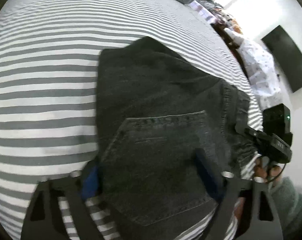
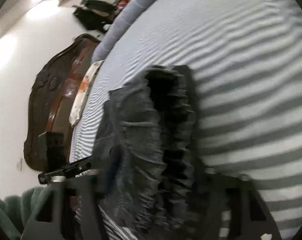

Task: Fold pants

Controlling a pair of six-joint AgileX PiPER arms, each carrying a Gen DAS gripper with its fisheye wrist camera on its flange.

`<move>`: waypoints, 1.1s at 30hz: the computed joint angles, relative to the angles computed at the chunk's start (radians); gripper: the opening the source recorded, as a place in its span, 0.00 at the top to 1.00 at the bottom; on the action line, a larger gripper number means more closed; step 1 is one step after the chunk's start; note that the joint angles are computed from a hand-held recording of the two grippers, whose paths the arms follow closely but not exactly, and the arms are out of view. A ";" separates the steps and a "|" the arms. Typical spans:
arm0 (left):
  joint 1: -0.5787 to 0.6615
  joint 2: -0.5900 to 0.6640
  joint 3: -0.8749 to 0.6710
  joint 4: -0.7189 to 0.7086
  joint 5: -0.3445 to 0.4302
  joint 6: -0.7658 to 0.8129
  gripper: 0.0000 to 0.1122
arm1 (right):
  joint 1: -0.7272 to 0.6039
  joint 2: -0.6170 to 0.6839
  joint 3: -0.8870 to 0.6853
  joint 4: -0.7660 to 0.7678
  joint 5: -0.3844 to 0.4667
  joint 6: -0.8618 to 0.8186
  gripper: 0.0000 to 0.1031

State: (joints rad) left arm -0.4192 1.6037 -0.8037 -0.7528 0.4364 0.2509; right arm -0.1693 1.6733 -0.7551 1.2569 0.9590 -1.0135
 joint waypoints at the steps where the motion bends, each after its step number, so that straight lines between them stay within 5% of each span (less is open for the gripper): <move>1: 0.011 -0.010 0.010 -0.004 0.002 0.001 0.45 | -0.030 0.012 0.012 0.013 0.031 -0.007 0.60; 6: 0.100 -0.006 0.038 -0.231 0.062 0.201 0.64 | 0.015 -0.015 0.034 0.025 -0.034 0.015 0.56; 15: 0.036 -0.065 0.036 -0.109 0.000 0.048 0.84 | 0.105 -0.131 0.024 -0.064 -0.126 0.194 0.74; 27: 0.065 -0.179 -0.001 -0.093 0.080 0.052 0.87 | 0.302 -0.266 -0.120 -0.336 -0.170 0.617 0.76; 33: 0.246 -0.247 -0.020 -0.095 0.189 0.132 0.87 | 0.448 -0.184 -0.287 -0.387 -0.204 0.758 0.76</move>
